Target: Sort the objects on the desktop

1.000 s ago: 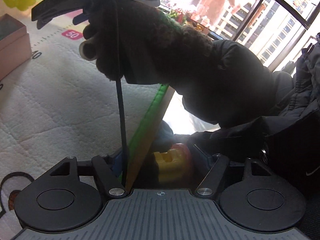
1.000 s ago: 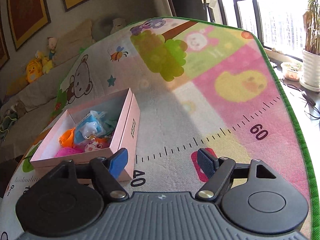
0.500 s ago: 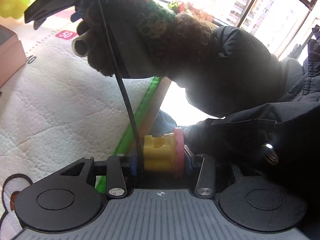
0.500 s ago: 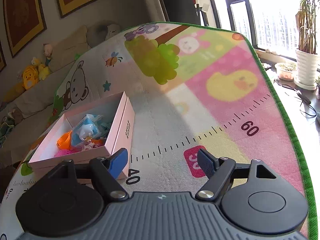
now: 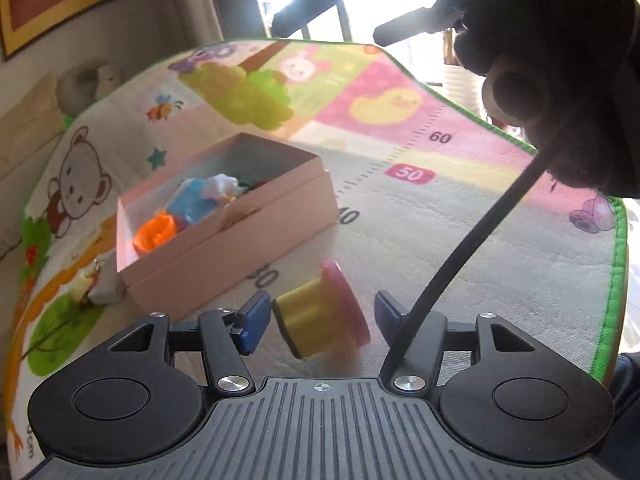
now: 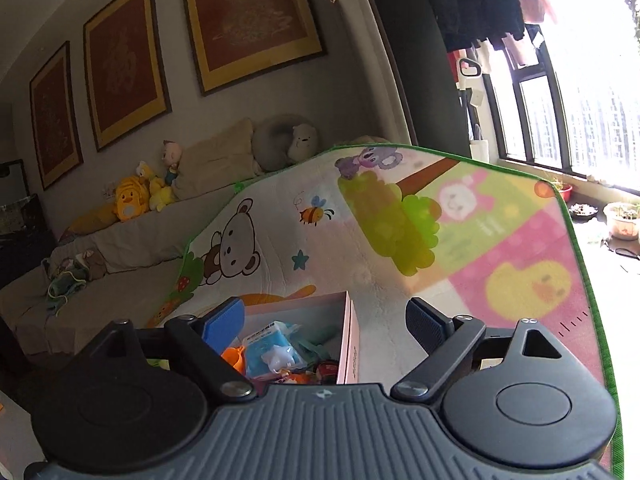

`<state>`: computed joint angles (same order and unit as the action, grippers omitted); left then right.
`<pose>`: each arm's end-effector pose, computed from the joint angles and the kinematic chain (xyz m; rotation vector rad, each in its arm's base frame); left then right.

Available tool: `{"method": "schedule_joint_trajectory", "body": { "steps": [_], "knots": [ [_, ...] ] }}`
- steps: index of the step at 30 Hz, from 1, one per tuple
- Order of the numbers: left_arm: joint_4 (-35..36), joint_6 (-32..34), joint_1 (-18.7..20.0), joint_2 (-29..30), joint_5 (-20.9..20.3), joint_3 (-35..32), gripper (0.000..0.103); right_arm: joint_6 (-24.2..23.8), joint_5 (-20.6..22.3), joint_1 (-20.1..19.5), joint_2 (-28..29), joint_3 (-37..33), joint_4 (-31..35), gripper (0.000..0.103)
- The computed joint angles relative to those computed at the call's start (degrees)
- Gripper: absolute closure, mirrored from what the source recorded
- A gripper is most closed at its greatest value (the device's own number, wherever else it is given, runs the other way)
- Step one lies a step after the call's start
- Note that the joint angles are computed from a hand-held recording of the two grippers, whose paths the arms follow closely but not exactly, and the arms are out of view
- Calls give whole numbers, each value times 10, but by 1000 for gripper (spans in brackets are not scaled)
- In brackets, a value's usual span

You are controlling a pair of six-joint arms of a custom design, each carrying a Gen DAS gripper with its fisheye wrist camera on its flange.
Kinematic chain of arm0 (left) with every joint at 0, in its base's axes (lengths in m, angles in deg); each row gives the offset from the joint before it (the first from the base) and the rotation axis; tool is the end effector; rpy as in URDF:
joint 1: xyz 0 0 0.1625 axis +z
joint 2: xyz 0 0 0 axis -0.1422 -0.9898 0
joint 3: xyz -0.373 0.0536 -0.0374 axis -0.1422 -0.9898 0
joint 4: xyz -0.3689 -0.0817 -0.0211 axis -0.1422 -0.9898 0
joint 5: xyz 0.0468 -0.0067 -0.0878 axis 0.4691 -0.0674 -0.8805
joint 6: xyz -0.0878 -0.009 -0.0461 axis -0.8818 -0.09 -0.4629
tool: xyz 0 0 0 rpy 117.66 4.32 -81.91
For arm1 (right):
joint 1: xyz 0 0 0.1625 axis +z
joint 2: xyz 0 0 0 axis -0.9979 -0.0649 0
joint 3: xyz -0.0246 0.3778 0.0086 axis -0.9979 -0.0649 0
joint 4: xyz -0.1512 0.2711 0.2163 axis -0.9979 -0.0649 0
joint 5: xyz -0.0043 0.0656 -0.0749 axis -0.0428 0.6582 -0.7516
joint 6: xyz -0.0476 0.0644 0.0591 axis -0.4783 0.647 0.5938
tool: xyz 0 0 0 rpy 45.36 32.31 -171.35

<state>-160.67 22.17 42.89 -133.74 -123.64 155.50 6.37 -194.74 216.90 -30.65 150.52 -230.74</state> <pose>-0.0537 -0.2835 0.2780 1.1827 2.1517 -0.7871 0.3664 -0.3217 0.0649 0.6000 -2.2486 1.5235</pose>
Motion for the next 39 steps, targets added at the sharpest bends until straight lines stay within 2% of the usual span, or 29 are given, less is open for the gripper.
{"method": "schedule_joint_trajectory", "body": {
  "steps": [2,4,7,10,12,14,16,18,20,21,23,27,30,33,35,36,38,39],
  "knots": [
    [23,-19,32,-5,-53,-26,29,-10,0,2,5,-1,29,13],
    [74,-48,43,-41,-99,-43,14,-2,13,-4,-1,10,63,13],
    [113,-51,69,-82,-150,-58,7,26,61,-21,-26,43,153,13],
    [205,-88,48,-145,-151,-71,5,33,118,-32,-47,64,251,13],
    [262,-117,32,-173,-132,-81,3,12,116,-24,-35,62,288,13],
    [287,-126,43,-173,-129,-93,3,-7,96,-13,-11,49,301,14],
    [293,-121,77,-158,-146,-108,2,-19,82,-5,6,36,313,23],
    [317,-126,93,-154,-159,-124,2,-38,66,-2,19,19,333,43],
    [375,-149,69,-174,-137,-133,1,-46,56,-5,23,8,356,57],
    [412,-163,50,-190,-125,-137,1,-43,49,-7,23,3,365,60],
    [467,-182,26,-210,-122,-147,0,-31,49,-14,18,1,377,61],
    [532,-200,-4,-229,-120,-153,0,-3,52,-25,2,0,394,61],
    [532,-178,-1,-232,-147,-156,0,18,46,-31,-4,-4,407,61],
    [456,-126,48,-214,-207,-163,0,14,27,-27,-5,-2,413,61],
    [412,-121,55,-213,-213,-162,0,7,20,-21,-12,5,422,61],
    [402,-133,47,-214,-197,-160,0,6,15,-18,-16,10,428,61],
    [397,-173,18,-213,-137,-153,0,6,7,-9,-27,21,442,61],
    [397,-201,2,-206,-92,-147,0,7,9,-4,-35,27,448,61]
  ]
}}
